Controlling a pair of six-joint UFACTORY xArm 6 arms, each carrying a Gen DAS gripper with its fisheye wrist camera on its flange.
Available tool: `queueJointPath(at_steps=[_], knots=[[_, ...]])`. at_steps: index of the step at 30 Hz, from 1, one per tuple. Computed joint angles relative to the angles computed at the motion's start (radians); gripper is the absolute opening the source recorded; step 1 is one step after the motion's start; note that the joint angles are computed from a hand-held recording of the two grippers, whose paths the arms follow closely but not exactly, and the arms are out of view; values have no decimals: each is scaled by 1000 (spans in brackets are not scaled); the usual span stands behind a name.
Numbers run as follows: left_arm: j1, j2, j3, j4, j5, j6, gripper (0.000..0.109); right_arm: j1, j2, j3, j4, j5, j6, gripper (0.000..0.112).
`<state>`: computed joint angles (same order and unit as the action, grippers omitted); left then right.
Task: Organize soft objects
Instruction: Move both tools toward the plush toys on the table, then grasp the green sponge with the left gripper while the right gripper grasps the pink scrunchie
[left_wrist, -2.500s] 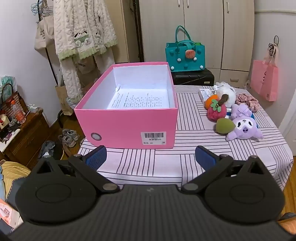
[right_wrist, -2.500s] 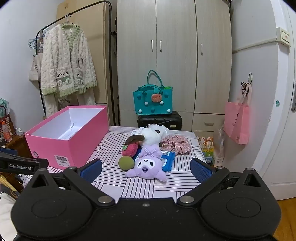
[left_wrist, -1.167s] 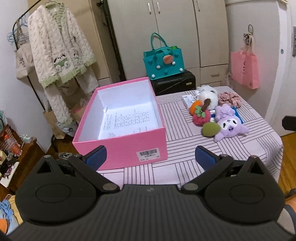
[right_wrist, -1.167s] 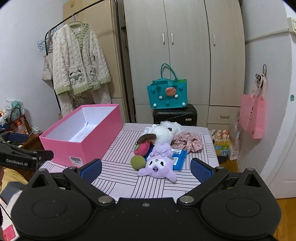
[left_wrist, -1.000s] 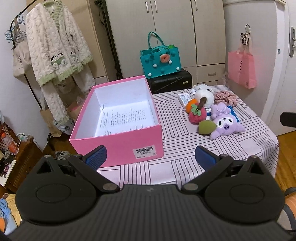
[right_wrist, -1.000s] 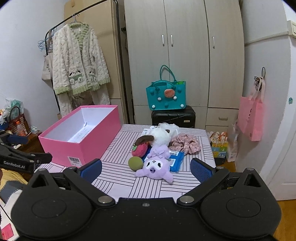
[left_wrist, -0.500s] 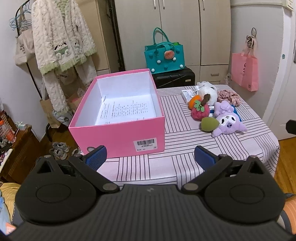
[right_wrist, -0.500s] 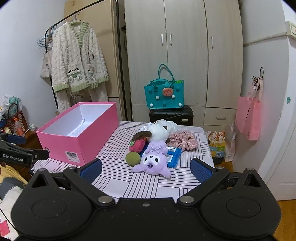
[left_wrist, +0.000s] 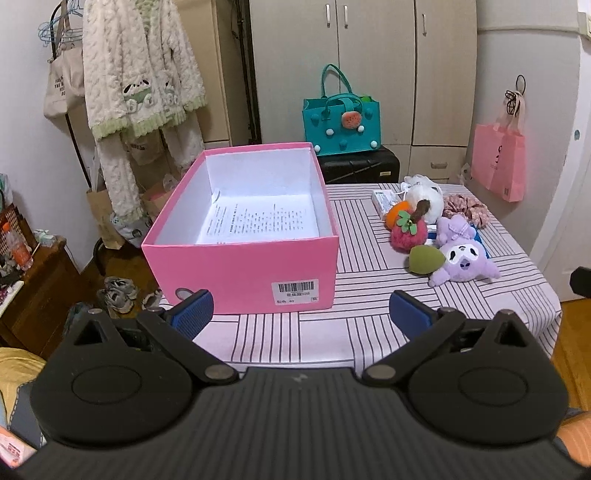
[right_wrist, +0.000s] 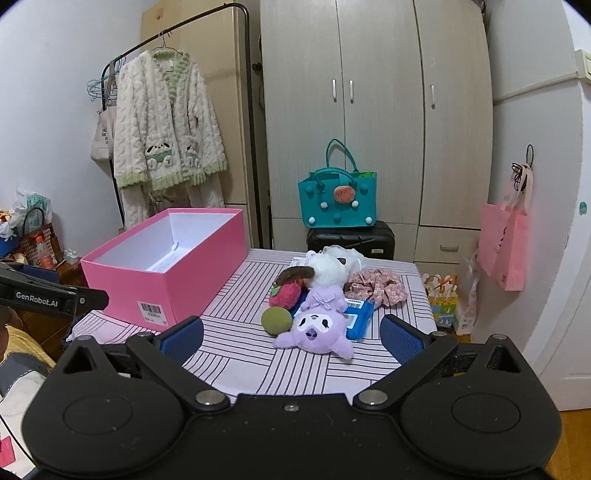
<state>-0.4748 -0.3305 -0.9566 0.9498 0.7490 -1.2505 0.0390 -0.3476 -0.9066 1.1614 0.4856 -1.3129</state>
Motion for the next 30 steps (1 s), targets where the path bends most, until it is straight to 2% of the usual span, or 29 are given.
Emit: queueJointPath(at_steps=[7,15,19,25,30], knots=[[-8,-4,9,29,13,-28,103,15,4,4,7,-50,-23,103],[-19,15,12,62,13,-48,103,-3,24,8,53,-35,-73,103],[20,6,57,156,-131,-133,103,-20,51,1,75,-2,-123,103],[18,96,-41,174,-155,-85,102,-46,108,-54,166,40,-245,103],[44,204,-135,118,-258,-31,99,-84,199,-144,223,111,-302,103]])
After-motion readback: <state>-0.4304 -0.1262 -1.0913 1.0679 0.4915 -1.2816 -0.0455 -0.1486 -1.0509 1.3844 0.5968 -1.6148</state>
